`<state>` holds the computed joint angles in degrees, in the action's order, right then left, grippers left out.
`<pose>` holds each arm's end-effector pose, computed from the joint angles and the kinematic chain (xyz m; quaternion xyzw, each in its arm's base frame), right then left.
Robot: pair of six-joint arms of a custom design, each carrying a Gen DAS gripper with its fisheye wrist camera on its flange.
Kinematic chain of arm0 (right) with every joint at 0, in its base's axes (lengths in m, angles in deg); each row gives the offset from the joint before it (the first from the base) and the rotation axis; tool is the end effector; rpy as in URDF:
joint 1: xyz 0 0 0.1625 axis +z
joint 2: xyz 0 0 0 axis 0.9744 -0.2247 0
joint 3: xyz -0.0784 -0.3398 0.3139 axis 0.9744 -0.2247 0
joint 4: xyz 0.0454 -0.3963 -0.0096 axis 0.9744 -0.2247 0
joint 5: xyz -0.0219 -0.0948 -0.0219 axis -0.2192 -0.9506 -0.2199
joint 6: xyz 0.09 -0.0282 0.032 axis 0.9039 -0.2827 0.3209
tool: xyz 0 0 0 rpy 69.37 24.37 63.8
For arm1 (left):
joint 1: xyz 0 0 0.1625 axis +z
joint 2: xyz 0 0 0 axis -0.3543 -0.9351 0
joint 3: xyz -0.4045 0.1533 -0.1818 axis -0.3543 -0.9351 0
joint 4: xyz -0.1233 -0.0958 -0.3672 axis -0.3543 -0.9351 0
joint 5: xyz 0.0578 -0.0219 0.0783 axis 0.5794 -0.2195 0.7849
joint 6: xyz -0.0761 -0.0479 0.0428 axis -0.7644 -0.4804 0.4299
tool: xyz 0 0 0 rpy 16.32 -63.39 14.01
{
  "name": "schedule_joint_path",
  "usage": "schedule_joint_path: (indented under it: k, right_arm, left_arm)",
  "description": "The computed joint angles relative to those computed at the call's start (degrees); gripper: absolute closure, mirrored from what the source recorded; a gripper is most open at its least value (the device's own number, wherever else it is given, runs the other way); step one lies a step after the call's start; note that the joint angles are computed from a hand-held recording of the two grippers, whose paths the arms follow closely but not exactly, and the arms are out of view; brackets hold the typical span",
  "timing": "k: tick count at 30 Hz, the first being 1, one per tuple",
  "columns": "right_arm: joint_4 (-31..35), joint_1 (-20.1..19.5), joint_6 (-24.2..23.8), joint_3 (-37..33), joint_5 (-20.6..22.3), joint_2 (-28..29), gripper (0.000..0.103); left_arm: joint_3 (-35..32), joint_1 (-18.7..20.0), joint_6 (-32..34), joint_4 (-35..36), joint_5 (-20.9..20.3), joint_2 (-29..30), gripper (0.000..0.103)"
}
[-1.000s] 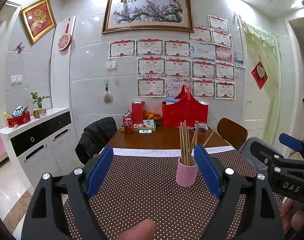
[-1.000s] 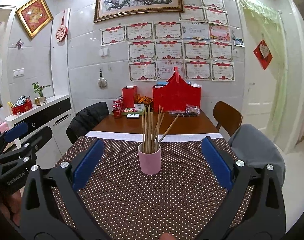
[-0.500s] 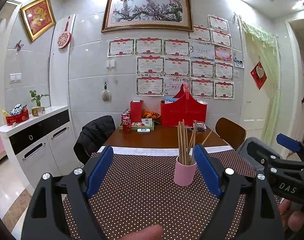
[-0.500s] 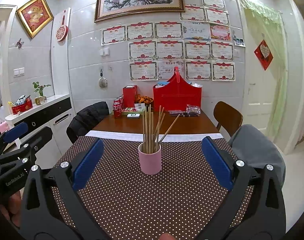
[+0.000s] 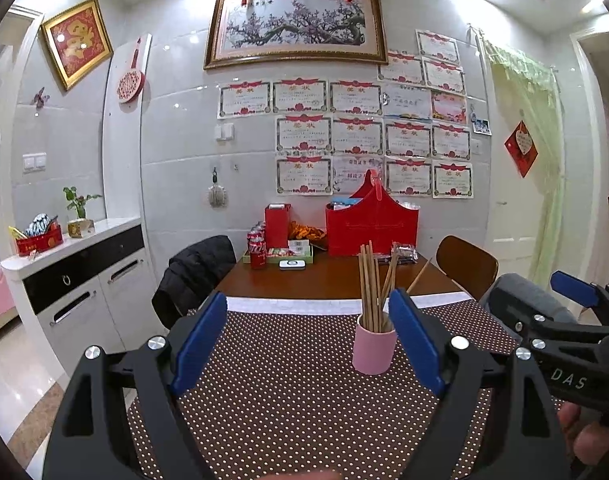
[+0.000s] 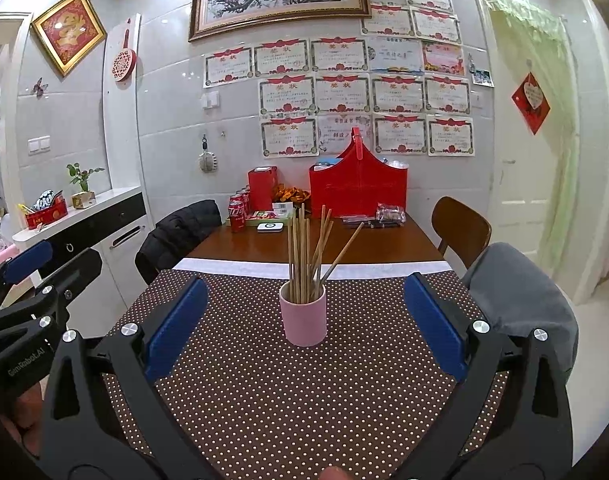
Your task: Organize utensils
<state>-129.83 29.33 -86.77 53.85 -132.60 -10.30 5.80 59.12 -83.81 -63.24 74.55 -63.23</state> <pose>0.2781 -0.6153 0.3376 0.2371 -0.7573 0.5501 0.2602 -0.4302 -0.6198 0.2264 0.2418 0.7301 -0.5655 0.2980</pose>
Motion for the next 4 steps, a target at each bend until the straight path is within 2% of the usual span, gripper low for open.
schedule_joint_path:
  k: [4]
  right_arm:
    - [0.46, -0.11, 0.19, 0.04, 0.32, -0.07, 0.006]
  left_arm:
    - [-0.56, 0.13, -0.59, 0.32, -0.64, 0.24, 0.021]
